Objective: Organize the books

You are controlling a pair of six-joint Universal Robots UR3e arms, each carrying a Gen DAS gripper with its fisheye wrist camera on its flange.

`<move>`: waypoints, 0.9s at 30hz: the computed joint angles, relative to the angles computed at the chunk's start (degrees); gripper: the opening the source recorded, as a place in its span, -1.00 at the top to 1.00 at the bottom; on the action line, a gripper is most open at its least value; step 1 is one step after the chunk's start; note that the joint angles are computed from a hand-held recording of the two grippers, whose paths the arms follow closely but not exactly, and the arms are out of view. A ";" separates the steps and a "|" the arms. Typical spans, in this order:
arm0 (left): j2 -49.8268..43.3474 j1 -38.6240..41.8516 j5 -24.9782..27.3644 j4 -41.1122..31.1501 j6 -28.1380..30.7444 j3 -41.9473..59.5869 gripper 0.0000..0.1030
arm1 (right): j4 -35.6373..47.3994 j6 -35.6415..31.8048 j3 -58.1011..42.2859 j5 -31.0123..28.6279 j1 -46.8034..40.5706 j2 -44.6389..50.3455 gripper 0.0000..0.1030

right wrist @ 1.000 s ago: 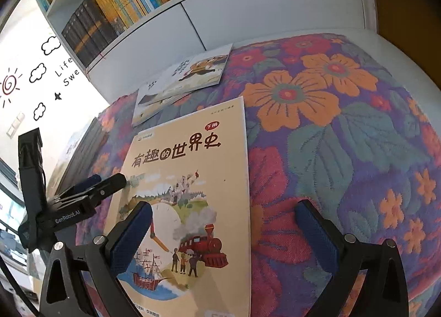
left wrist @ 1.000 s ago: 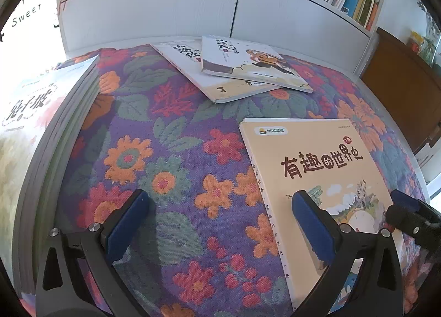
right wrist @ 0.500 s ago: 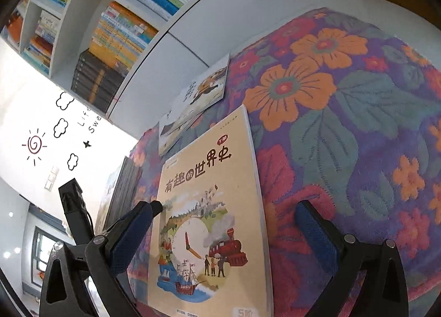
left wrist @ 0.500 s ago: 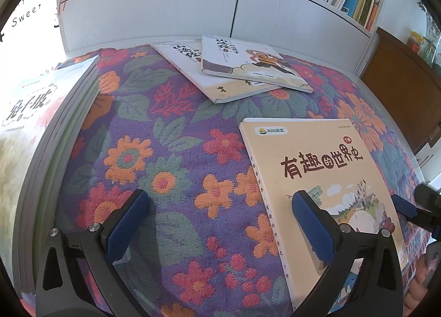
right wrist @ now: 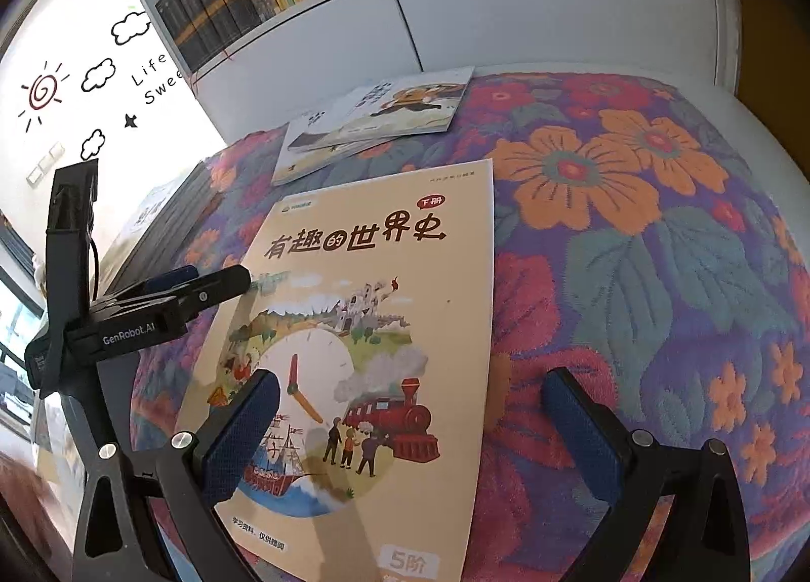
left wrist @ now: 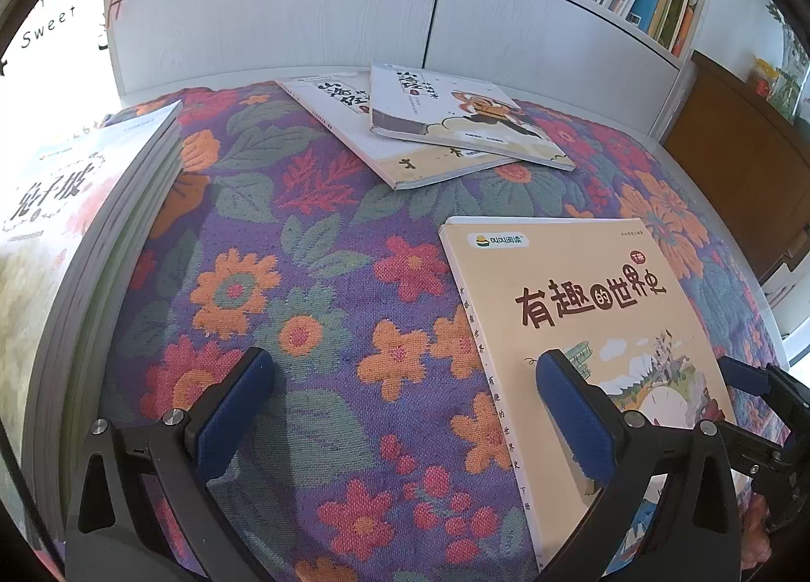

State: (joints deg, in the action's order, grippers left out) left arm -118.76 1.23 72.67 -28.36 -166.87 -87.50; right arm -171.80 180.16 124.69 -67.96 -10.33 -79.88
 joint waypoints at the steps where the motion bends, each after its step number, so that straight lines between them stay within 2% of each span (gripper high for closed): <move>1: -0.03 -0.04 0.05 0.00 -0.02 0.06 -1.00 | -0.37 -0.13 0.00 -0.33 0.20 0.17 -1.00; 9: -0.08 -0.02 0.01 0.03 -0.01 0.07 -1.00 | 1.46 -1.93 -3.79 -9.43 5.80 2.40 -1.00; 27: -0.40 -0.44 0.84 0.10 -1.03 0.53 -1.00 | 1.31 -2.14 -3.88 -9.51 5.77 2.71 -1.00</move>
